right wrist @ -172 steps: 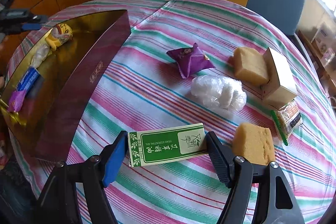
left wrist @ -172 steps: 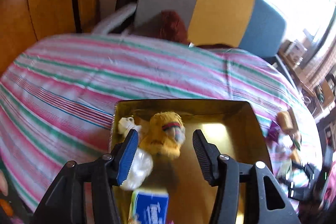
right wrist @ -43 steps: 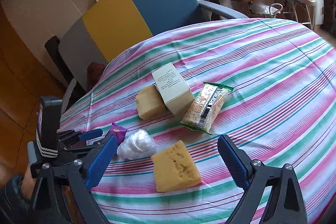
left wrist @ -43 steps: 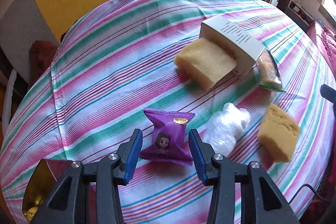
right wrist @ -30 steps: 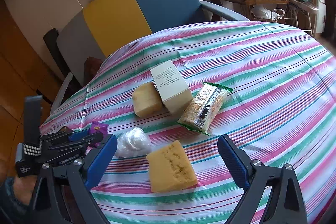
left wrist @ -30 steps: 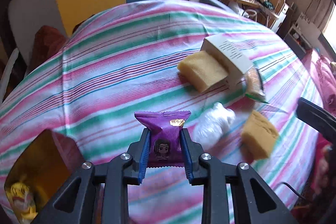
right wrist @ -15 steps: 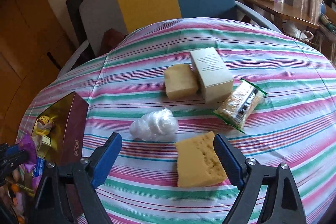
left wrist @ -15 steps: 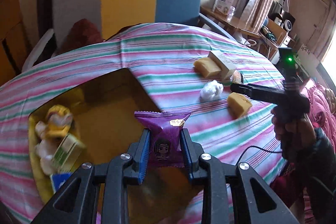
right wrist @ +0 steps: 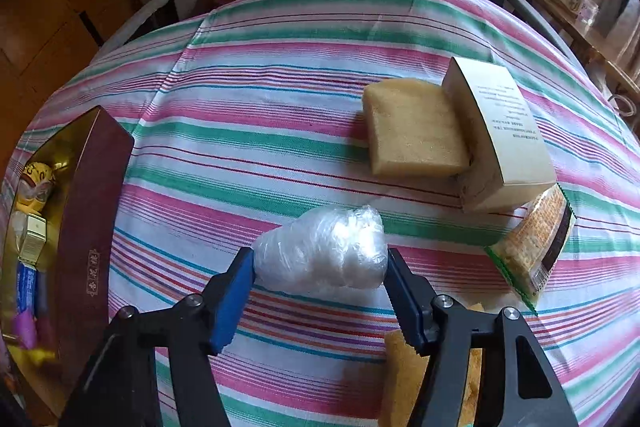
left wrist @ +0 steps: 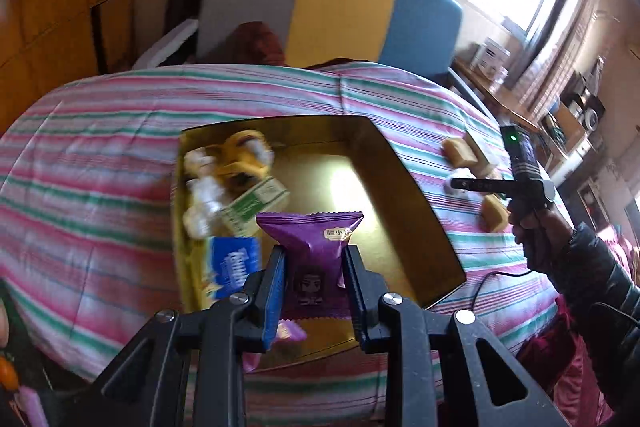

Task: Organize objects
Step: 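Carry purple packet into tray with left tool while right tool grasps plastic bundle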

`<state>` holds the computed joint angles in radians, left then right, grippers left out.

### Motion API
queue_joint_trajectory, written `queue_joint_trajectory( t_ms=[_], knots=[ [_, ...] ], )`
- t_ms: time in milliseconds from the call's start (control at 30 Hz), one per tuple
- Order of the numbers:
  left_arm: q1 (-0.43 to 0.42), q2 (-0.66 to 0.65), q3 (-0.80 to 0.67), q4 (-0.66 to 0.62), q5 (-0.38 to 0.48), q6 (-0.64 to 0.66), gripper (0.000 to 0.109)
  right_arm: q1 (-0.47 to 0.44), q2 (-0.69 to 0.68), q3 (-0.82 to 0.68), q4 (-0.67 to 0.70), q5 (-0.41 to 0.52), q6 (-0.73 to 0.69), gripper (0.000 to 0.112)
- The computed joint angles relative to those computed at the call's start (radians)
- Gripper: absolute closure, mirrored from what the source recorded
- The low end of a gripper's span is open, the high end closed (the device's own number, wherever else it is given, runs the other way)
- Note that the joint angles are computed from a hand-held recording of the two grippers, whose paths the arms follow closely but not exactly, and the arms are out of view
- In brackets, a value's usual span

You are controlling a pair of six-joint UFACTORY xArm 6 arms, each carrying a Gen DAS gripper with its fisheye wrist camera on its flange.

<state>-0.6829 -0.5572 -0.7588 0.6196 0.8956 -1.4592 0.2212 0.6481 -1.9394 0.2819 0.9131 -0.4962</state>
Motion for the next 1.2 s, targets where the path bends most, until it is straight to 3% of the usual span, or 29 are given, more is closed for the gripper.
queue_joint_trajectory(
  t_ms=[100, 300, 500, 700, 867, 1200],
  knots=[
    [-0.012, -0.058, 0.047, 0.01, 0.035, -0.065, 0.081, 0.006, -0.037, 0.046, 0.01, -0.021, -0.023, 0.059],
    [-0.043, -0.128, 0.115, 0.021, 0.06, -0.161, 0.081, 0.032, -0.227, 0.308, 0.076, -0.113, -0.176, 0.06],
    [-0.028, -0.101, 0.11, 0.025, 0.012, -0.174, 0.081, 0.06, -0.36, 0.519, 0.107, -0.204, -0.313, 0.06],
    [0.051, 0.044, 0.003, 0.025, -0.083, -0.077, 0.081, 0.051, -0.356, 0.526, 0.146, -0.215, -0.337, 0.06],
    [0.163, 0.224, -0.112, -0.039, -0.191, 0.049, 0.081, 0.042, -0.348, 0.511, 0.174, -0.209, -0.353, 0.06],
    [0.31, 0.507, -0.303, -0.19, -0.252, 0.255, 0.081, 0.043, -0.342, 0.498, 0.192, -0.184, -0.364, 0.06]
  ],
)
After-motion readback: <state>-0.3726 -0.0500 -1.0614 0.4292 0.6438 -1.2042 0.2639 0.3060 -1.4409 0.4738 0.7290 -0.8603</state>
